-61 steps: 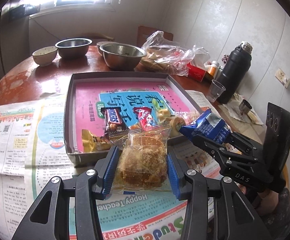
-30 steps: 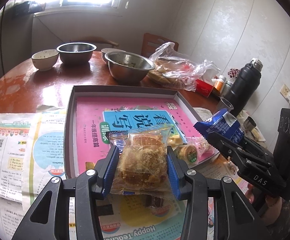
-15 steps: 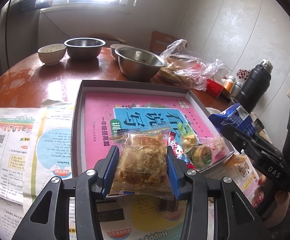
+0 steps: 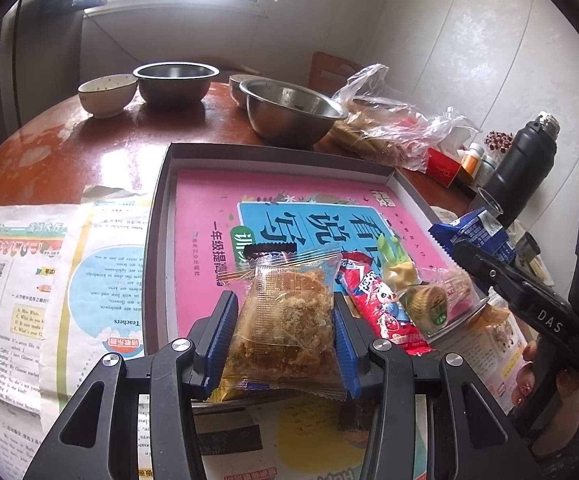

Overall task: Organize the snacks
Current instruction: 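Lower both held snacks into the grey tray and open both grippers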

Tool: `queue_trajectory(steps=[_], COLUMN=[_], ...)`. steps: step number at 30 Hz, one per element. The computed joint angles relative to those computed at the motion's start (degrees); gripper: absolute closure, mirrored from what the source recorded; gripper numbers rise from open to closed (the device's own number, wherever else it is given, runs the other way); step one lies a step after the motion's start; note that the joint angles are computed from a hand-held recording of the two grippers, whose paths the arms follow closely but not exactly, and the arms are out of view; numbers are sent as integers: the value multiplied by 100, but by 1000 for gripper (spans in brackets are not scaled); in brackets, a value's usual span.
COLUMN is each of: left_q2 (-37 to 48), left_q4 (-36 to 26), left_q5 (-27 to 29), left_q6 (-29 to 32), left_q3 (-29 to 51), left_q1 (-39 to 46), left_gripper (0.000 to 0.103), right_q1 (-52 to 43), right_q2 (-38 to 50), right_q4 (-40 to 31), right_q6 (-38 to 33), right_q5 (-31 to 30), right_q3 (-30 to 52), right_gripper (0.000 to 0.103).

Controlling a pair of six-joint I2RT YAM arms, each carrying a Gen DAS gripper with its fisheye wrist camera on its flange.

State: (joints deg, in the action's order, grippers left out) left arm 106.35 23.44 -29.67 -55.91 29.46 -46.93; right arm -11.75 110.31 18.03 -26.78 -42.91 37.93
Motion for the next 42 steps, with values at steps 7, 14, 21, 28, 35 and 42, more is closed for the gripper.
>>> queue_trajectory(steps=[7, 14, 21, 28, 35, 42], left_q2=[121, 208, 230, 260, 275, 315], left_q4=[88, 175, 213, 237, 186, 196], left_q5=[77, 121, 126, 131, 91, 56], left_q6=[32, 55, 57, 70, 100, 160], left_q3=[29, 42, 35, 42, 87, 119], left_q1=[67, 109, 118, 122, 102, 87], left_gripper=[55, 55, 55, 55, 55, 55], right_q1=[175, 406, 667, 835, 857, 823], right_q2=[237, 356, 408, 435, 465, 469], right_q4=[61, 53, 128, 316, 431, 520], right_q6=[62, 100, 83, 173, 245, 379], right_q5=[200, 319, 383, 487, 634, 800], right_q3=[81, 127, 52, -67, -48, -9], right_gripper=[54, 54, 54, 54, 53, 53])
